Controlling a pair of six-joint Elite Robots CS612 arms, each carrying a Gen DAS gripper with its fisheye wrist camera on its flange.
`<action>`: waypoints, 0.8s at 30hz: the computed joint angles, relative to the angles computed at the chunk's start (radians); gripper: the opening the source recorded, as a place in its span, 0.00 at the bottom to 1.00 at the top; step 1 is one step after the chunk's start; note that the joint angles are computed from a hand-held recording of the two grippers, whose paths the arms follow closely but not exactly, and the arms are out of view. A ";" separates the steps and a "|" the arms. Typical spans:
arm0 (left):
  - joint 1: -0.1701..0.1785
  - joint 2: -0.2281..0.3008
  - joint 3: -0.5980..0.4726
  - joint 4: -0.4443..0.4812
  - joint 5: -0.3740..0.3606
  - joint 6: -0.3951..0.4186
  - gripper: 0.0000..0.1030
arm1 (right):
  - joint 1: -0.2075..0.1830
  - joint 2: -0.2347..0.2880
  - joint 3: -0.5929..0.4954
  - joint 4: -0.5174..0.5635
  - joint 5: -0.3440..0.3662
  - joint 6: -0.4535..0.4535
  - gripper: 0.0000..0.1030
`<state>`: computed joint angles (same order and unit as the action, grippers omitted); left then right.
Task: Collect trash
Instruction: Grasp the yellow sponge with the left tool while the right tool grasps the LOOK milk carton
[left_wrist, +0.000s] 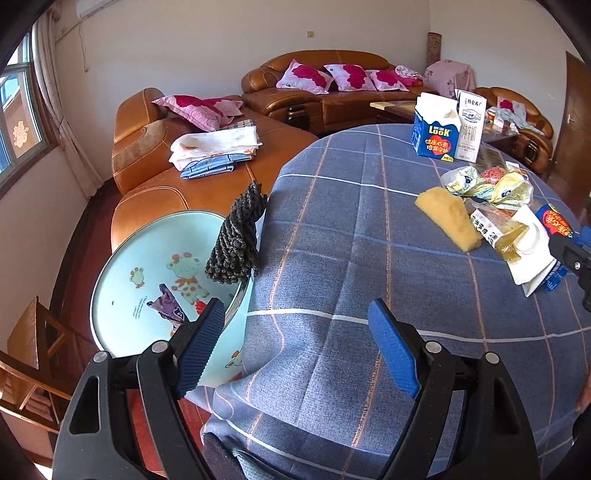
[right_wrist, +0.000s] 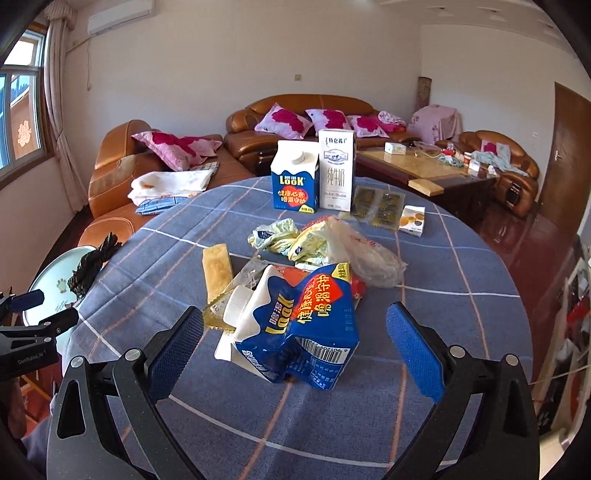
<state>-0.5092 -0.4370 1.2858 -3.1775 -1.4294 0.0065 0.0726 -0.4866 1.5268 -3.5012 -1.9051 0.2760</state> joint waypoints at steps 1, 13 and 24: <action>-0.001 0.000 0.002 -0.003 0.000 0.003 0.76 | 0.001 0.000 -0.005 0.020 -0.007 0.002 0.95; -0.001 0.004 -0.003 -0.005 0.016 0.012 0.77 | -0.022 -0.004 0.003 0.065 0.076 0.046 0.70; -0.014 0.006 -0.024 -0.013 0.009 0.039 0.77 | -0.026 -0.020 0.052 -0.022 0.092 0.040 0.68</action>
